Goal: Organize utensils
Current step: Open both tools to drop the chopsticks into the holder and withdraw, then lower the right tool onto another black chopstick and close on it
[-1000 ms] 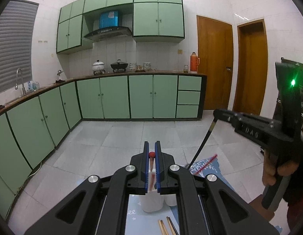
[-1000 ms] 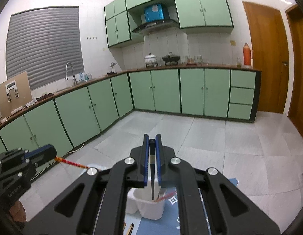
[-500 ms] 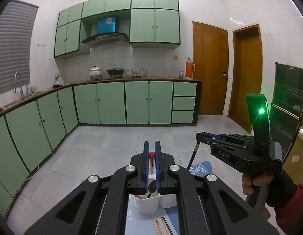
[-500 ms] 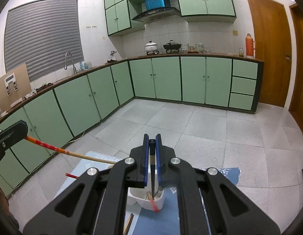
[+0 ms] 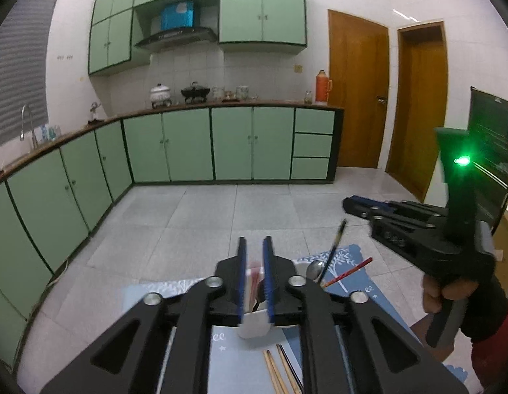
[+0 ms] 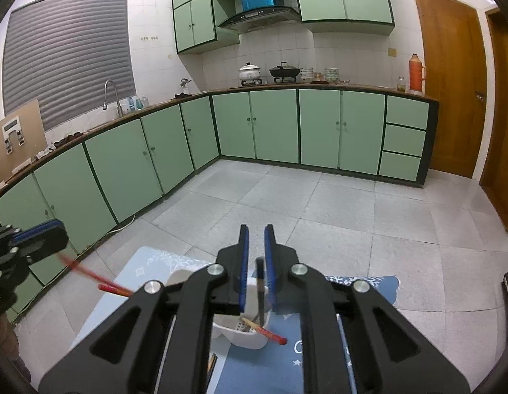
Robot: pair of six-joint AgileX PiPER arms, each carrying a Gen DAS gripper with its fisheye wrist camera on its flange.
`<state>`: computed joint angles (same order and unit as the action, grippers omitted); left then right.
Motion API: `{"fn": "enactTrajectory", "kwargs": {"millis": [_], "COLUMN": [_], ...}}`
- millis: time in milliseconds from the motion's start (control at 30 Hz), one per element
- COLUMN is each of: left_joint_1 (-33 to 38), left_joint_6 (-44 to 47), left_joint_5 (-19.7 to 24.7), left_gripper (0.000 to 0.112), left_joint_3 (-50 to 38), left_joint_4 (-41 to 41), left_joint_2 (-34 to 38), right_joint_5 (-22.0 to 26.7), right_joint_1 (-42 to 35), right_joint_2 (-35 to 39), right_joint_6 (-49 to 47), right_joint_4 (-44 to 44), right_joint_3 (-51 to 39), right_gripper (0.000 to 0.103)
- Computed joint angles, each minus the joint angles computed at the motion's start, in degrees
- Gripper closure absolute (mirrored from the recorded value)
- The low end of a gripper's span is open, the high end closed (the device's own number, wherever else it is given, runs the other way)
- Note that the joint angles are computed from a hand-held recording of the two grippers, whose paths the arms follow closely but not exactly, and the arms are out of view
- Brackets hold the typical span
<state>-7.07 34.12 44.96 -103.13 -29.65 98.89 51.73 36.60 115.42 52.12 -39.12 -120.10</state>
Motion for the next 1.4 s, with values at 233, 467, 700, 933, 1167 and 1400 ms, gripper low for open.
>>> {"fn": "enactTrajectory", "kwargs": {"millis": [233, 467, 700, 933, 1167, 1400], "left_joint_1": [1.6, 4.2, 6.1, 6.6, 9.0, 11.0], "left_joint_6": [1.9, 10.9, 26.8, 40.0, 53.4, 62.2], "left_joint_5": [-3.5, -11.6, -18.4, -23.0, -23.1, -23.0], "left_gripper": [0.080, 0.058, 0.042, 0.040, 0.040, 0.040], "left_joint_3": [5.6, 20.2, 39.4, 54.9, 66.5, 72.9], "left_joint_4": [-4.1, -13.1, -27.2, -34.6, -44.2, -50.9], "left_joint_2": [-3.3, -12.6, -22.0, -26.0, -28.4, -29.0], "right_joint_5": [-3.2, -5.8, 2.9, 9.4, 9.9, 9.2], "right_joint_1": [1.2, 6.6, 18.0, 27.6, 32.9, 36.0], "right_joint_2": [-5.5, -15.3, -20.5, -18.4, -12.7, -7.5], "right_joint_6": [6.6, 22.5, 39.6, 51.7, 61.9, 66.3], "right_joint_4": [-4.4, -19.0, -32.4, -32.4, -28.3, -25.6], "right_joint_3": [9.3, 25.3, 40.1, 48.3, 51.2, 50.6], "right_gripper": [0.081, 0.059, 0.034, 0.027, 0.027, 0.030]}}
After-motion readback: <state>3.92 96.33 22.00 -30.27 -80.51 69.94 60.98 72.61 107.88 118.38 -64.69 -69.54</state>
